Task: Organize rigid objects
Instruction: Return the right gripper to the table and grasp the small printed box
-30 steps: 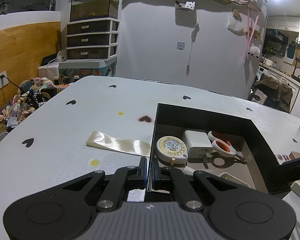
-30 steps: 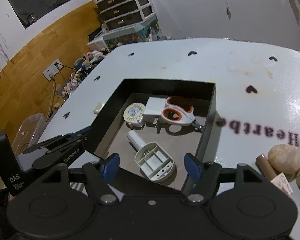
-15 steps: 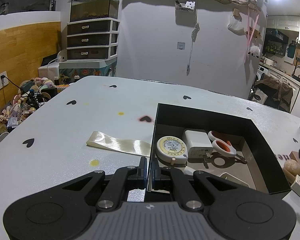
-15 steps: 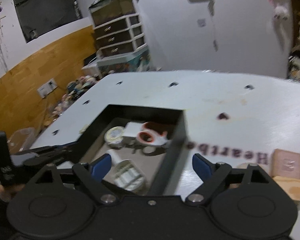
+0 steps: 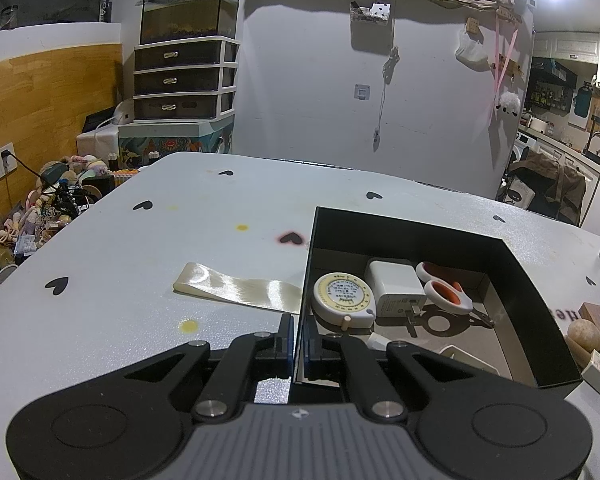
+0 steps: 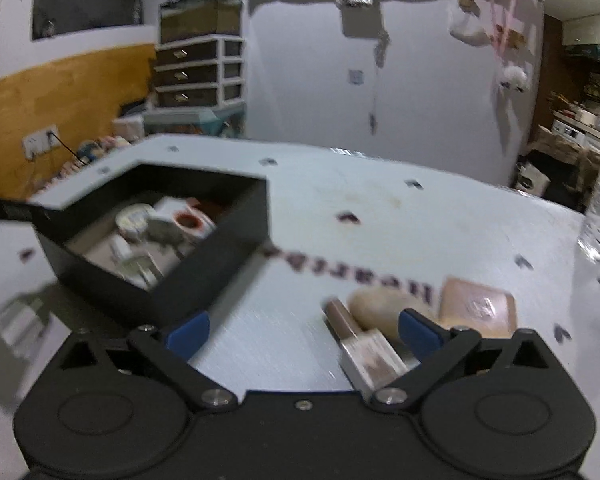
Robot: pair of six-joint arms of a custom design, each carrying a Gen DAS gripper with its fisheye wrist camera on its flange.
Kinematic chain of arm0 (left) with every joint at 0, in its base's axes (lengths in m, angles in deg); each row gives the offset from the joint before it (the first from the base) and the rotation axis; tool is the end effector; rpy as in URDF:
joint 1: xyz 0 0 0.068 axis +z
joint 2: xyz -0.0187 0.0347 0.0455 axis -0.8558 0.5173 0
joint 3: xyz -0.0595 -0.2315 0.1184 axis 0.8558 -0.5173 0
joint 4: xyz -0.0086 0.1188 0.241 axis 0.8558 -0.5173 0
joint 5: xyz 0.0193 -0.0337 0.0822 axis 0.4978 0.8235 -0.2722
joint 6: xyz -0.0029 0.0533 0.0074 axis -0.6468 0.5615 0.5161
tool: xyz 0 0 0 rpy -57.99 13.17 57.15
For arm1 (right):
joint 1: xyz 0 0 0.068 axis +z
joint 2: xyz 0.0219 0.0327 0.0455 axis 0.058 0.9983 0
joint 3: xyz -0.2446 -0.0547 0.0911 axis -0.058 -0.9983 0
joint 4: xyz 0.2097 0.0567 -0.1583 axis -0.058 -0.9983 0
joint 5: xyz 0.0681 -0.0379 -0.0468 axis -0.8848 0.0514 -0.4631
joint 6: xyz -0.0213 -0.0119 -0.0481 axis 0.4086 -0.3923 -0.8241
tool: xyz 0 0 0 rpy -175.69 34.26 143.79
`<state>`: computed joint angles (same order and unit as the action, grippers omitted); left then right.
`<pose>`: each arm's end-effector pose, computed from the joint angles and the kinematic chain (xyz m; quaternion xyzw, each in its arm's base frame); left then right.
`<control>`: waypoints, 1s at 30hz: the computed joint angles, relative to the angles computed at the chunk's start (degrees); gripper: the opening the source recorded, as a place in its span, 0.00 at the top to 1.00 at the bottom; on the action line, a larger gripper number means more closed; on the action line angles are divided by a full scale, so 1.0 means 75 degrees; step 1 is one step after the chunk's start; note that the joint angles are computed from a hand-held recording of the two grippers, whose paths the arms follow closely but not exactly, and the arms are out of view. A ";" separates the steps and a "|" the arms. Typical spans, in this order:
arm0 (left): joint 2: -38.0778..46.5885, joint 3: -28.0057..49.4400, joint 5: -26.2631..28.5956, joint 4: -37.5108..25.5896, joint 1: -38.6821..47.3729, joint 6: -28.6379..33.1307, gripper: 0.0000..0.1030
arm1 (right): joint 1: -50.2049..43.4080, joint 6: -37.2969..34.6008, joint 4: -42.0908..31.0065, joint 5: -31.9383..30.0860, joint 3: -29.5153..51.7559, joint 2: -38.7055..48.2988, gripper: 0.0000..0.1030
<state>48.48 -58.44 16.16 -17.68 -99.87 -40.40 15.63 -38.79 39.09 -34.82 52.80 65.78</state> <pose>0.1840 -0.1289 0.1227 -0.1387 0.8773 0.0330 0.4583 0.2493 0.0627 0.1058 -0.2220 0.8596 0.1120 0.4464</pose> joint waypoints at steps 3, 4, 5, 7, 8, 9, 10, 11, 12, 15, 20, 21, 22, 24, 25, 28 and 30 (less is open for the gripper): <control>0.0008 0.0006 0.0003 0.0003 -0.0002 0.0000 0.96 | -0.0083 0.0022 0.0479 0.0309 -0.0090 0.0527 0.01; 0.0013 0.0011 -0.0002 -0.0001 -0.0005 0.0000 0.96 | -0.0149 -0.0005 0.0592 0.0329 -0.0103 0.0682 0.01; 0.0007 0.0000 -0.0002 0.0004 -0.0002 -0.0002 0.96 | -0.0215 0.0000 0.0617 0.0310 -0.0080 0.0792 0.01; 0.0009 0.0000 -0.0002 0.0005 -0.0003 -0.0003 0.96 | -0.0372 0.0081 0.0671 0.0124 -0.0055 0.0923 0.02; 0.0009 0.0000 -0.0002 0.0005 -0.0003 -0.0003 0.96 | -0.0442 0.0126 0.0709 0.0009 -0.0019 0.0994 0.03; 0.0009 0.0000 -0.0002 0.0005 -0.0003 -0.0003 0.96 | -0.0489 0.0148 0.0768 -0.0076 0.0011 0.1069 0.03; 0.0009 0.0000 -0.0002 0.0005 -0.0003 -0.0003 0.96 | -0.0497 0.0146 0.0826 -0.0110 0.0034 0.1131 0.04; 0.0009 -0.0003 -0.0003 0.0011 -0.0004 -0.0007 0.96 | -0.0504 0.0105 0.0829 -0.0138 0.0098 0.1204 0.05; 0.0009 -0.0003 -0.0003 0.0011 -0.0004 -0.0007 0.96 | -0.0503 0.0056 0.0802 -0.0150 0.0164 0.1265 0.05; 0.0012 0.0000 0.0004 0.0017 -0.0004 -0.0001 0.96 | -0.0554 -0.0068 0.0656 -0.0372 0.0410 0.1464 0.05; 0.0020 0.0000 -0.0009 0.0012 -0.0008 -0.0011 0.96 | -0.0434 -0.0165 -0.0206 -0.0422 0.0918 0.1700 0.18; 0.0018 -0.0004 -0.0004 0.0022 -0.0007 -0.0010 0.96 | -0.0386 -0.0290 -0.0314 -0.0444 0.0888 0.1610 0.20; 0.0024 0.0000 -0.0006 0.0023 -0.0008 -0.0010 0.96 | -0.0396 -0.0412 -0.0422 -0.0576 0.0854 0.1523 0.26; 0.0031 0.0004 -0.0011 0.0013 -0.0008 -0.0002 0.96 | -0.0436 -0.0467 -0.0660 -0.0900 0.0858 0.1403 0.30; 0.0027 0.0001 -0.0009 0.0012 -0.0007 -0.0005 0.96 | -0.0430 -0.0436 -0.0682 -0.0923 0.0864 0.1392 0.32; 0.0021 -0.0007 -0.0008 0.0027 -0.0012 -0.0010 0.96 | -0.0353 -0.0225 -0.0714 -0.0679 0.0952 0.1428 0.43; 0.0026 -0.0003 -0.0003 0.0028 -0.0009 -0.0011 0.96 | -0.0368 -0.0135 -0.0803 -0.0608 0.1079 0.1476 0.47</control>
